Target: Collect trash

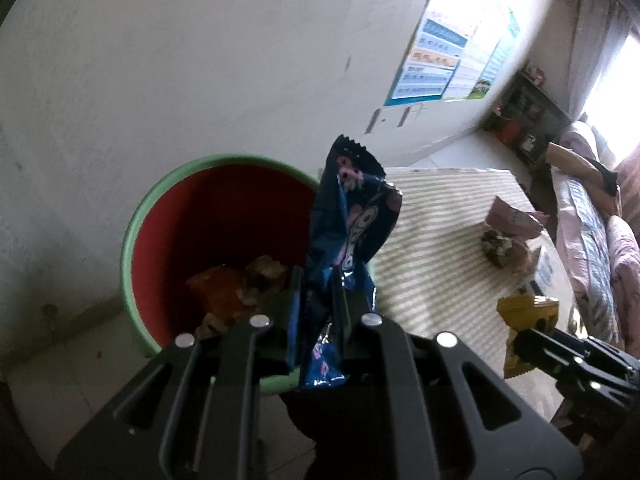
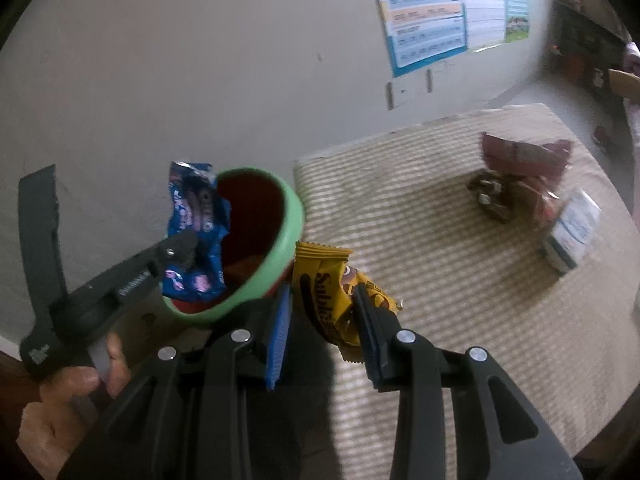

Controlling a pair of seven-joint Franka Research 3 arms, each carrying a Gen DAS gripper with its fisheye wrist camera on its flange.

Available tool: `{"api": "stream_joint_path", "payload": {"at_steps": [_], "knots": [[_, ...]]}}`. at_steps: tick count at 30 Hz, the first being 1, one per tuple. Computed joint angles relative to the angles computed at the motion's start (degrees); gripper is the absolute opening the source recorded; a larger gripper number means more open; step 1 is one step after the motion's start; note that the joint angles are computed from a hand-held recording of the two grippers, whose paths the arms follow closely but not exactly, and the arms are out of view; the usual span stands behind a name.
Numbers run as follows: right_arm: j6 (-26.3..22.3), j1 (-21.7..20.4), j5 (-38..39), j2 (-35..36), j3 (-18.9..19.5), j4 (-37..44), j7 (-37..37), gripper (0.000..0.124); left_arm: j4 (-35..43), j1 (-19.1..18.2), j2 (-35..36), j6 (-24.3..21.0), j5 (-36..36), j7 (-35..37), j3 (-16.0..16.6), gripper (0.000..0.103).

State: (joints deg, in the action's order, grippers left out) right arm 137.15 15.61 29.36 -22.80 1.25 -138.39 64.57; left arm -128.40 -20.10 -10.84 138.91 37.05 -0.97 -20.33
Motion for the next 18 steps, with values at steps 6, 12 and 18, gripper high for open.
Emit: {"api": "stream_joint_path", "payload": {"at_steps": [6,12,18], "knots": [[0.93,2.64,1.62,5.96,1.61,4.43,-0.59,0.032,-3.40,1.27,-2.02,1.45,-1.57,0.99,1.33,0.012],[-0.45,4.53,4.06,12.75,2.76,10.84,-1.61,0.033,-6.00,2.92,-3.43,2.08,-3.25,1.84,2.11,0.012],[-2.13,5.32,5.74,16.54,3.67,14.27,-4.21,0.036,-7.56,4.28,-5.02,0.23,-3.39,-0.80,1.51,0.050]]}}
